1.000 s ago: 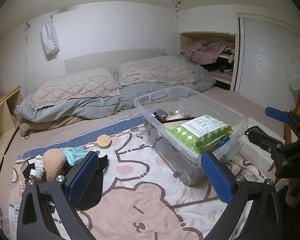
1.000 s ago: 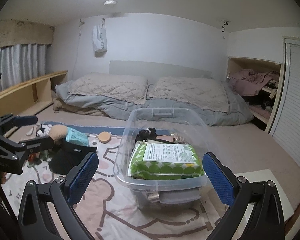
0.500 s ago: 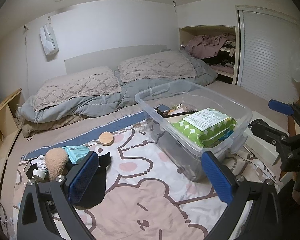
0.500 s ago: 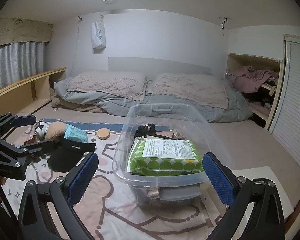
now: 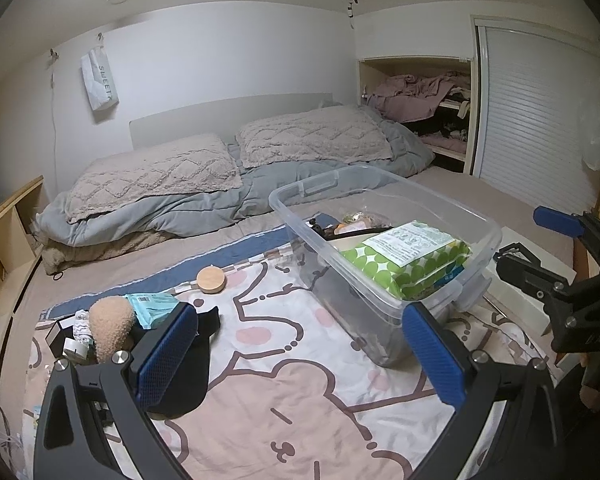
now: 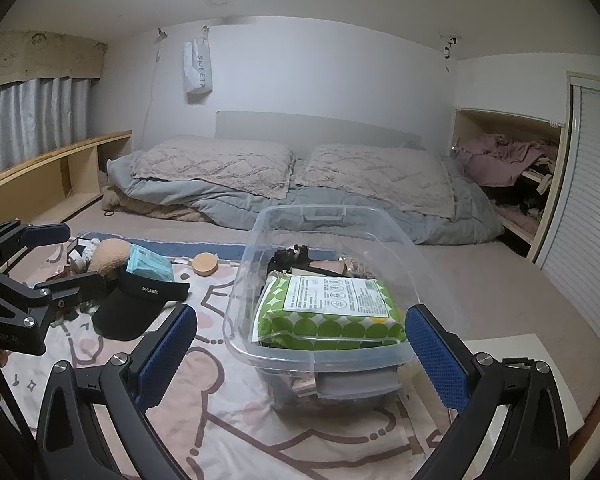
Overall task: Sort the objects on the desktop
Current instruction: 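Withdraw both tools up and away from the bin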
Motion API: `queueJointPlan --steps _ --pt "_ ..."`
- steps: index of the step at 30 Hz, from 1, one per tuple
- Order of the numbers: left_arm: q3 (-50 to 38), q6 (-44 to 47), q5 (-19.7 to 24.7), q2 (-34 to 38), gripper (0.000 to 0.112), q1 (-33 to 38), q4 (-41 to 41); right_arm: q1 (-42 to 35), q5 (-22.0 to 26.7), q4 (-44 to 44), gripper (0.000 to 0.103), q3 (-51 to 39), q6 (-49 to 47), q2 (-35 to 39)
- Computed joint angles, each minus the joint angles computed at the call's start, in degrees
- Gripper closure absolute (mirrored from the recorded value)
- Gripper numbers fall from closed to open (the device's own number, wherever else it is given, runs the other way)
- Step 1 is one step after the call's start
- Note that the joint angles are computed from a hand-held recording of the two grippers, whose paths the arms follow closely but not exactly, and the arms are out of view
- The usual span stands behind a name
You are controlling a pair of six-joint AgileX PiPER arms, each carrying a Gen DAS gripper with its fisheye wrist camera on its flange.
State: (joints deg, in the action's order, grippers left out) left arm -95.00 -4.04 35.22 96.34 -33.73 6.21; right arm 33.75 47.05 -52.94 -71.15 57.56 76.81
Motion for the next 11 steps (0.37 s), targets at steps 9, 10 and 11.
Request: queueJointPlan --steps 9,10,11 --pt "0.29 -0.94 -0.1 -0.29 0.009 -0.41 1.11 0.44 0.59 -0.18 0.0 -0.1 0.08 0.14" --pt "0.32 -1.32 -0.15 -0.33 0.009 -0.52 1.5 0.36 0.46 -0.05 0.0 -0.08 0.01 0.11" --pt "0.22 -1.5 -0.08 -0.3 0.009 -0.55 1.56 0.32 0.45 -0.07 0.0 -0.09 -0.03 0.13"
